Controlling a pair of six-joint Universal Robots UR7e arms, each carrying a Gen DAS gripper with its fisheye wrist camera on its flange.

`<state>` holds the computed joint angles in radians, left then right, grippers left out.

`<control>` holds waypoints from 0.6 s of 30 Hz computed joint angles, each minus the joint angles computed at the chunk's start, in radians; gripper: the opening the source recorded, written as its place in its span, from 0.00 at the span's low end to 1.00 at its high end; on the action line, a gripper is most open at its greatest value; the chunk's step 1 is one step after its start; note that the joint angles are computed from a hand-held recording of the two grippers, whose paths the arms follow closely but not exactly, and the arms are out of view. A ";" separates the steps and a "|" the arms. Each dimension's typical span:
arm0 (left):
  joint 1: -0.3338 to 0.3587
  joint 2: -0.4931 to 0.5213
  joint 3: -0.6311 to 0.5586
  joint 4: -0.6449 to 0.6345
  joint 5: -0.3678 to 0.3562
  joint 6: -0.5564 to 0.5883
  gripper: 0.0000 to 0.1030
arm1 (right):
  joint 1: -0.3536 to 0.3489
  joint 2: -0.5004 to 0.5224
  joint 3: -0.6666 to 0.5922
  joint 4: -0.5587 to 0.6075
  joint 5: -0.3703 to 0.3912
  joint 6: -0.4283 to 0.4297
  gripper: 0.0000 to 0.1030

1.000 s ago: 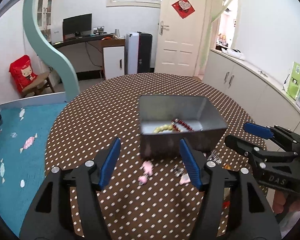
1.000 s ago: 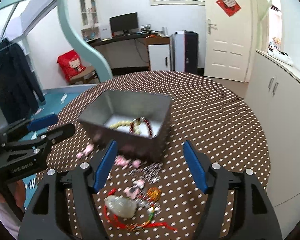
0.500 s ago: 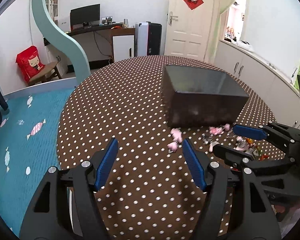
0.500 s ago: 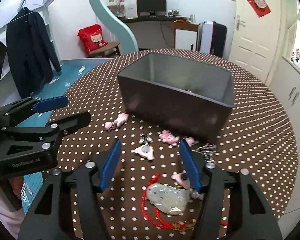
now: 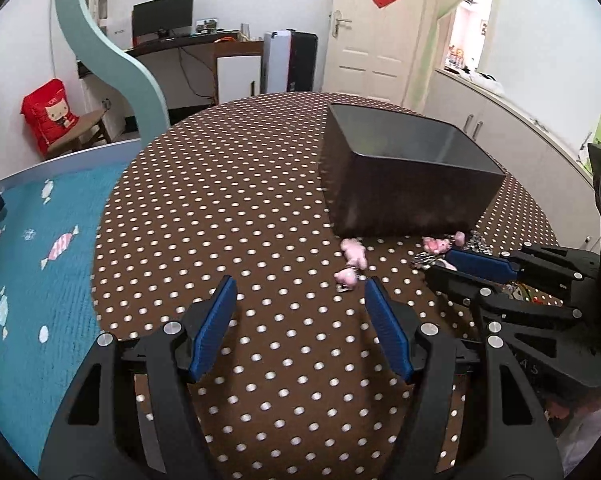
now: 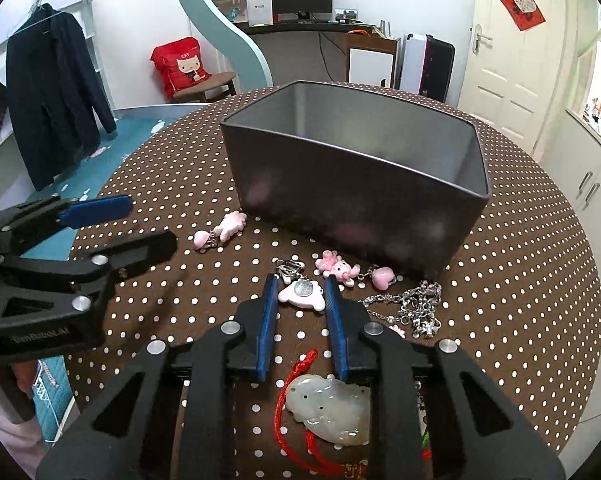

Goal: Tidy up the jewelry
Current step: 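Grasp a pink charm with the left gripper while the right grasps a white charm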

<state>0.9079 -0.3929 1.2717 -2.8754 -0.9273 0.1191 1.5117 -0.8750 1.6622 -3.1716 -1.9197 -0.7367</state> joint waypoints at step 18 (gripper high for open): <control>-0.010 0.104 -0.125 0.043 0.034 0.068 0.19 | -0.036 -0.086 0.066 -0.047 0.080 0.047 0.22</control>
